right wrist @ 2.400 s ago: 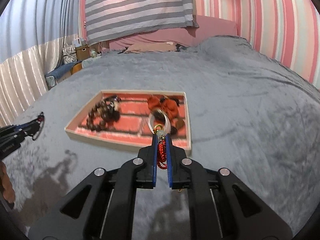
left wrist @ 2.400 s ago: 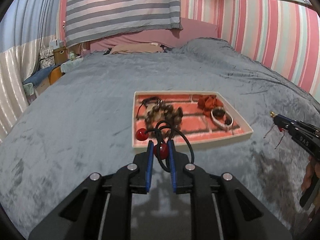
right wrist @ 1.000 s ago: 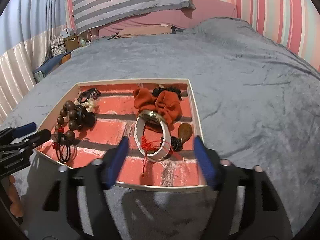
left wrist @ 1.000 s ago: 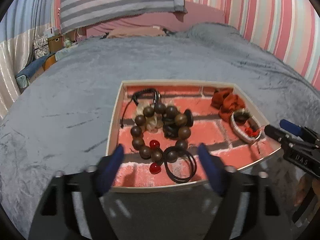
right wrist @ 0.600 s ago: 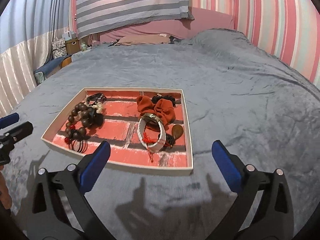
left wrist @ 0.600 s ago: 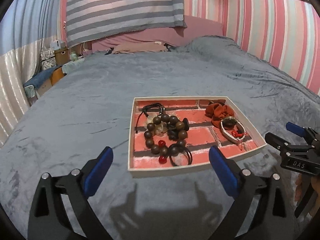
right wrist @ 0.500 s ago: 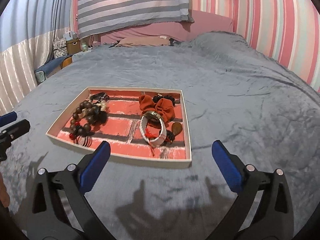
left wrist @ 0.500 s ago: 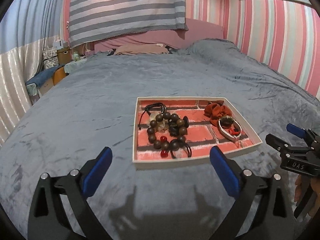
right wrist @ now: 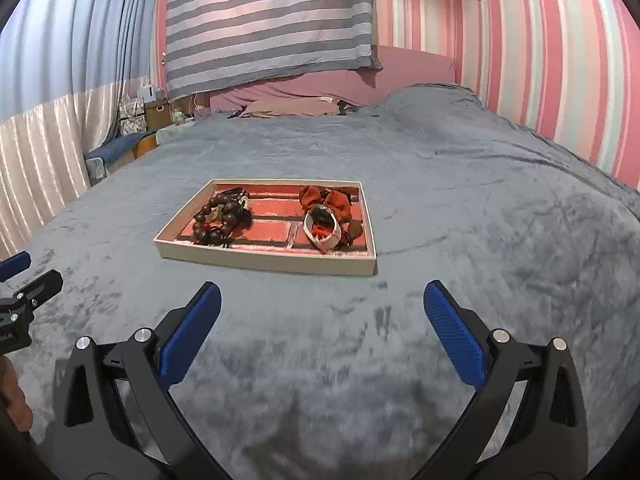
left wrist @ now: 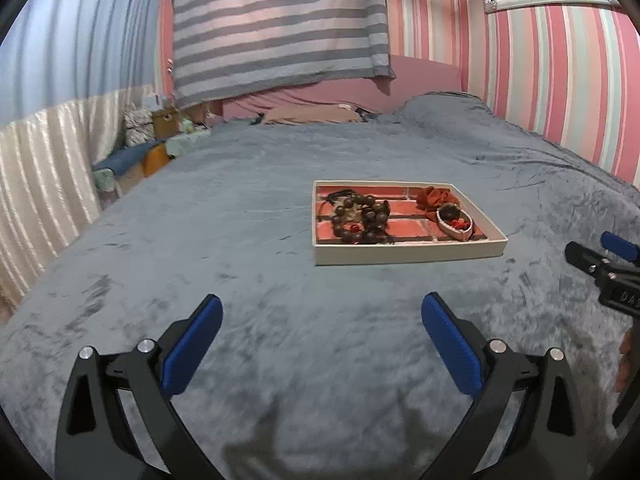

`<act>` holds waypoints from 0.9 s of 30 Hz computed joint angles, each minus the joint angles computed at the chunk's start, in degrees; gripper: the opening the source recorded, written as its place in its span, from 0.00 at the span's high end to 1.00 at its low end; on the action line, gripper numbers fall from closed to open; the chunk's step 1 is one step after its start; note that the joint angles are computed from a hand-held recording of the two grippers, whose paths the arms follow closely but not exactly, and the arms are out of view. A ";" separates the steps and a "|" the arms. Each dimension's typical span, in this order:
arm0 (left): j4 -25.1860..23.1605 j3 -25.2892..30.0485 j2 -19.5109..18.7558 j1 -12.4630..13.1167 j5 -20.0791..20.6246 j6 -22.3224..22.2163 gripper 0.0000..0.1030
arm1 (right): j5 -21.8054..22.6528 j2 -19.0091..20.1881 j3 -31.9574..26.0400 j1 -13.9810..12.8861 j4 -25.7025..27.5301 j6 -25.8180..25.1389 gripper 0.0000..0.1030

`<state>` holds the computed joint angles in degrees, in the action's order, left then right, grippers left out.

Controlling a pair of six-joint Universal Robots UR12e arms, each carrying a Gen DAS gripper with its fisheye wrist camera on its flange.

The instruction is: Organize jewelry

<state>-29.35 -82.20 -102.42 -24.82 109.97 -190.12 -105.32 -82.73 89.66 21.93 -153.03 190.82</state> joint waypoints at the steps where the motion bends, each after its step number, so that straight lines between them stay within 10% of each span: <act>1: 0.50 -0.62 0.40 -0.25 0.75 -0.04 0.05 | -1.00 -0.61 0.88 0.39 -0.67 0.09 0.04; 27: 17.58 -10.51 4.74 -5.19 8.16 -0.06 0.04 | -10.15 -6.85 12.15 5.10 -13.77 0.28 0.04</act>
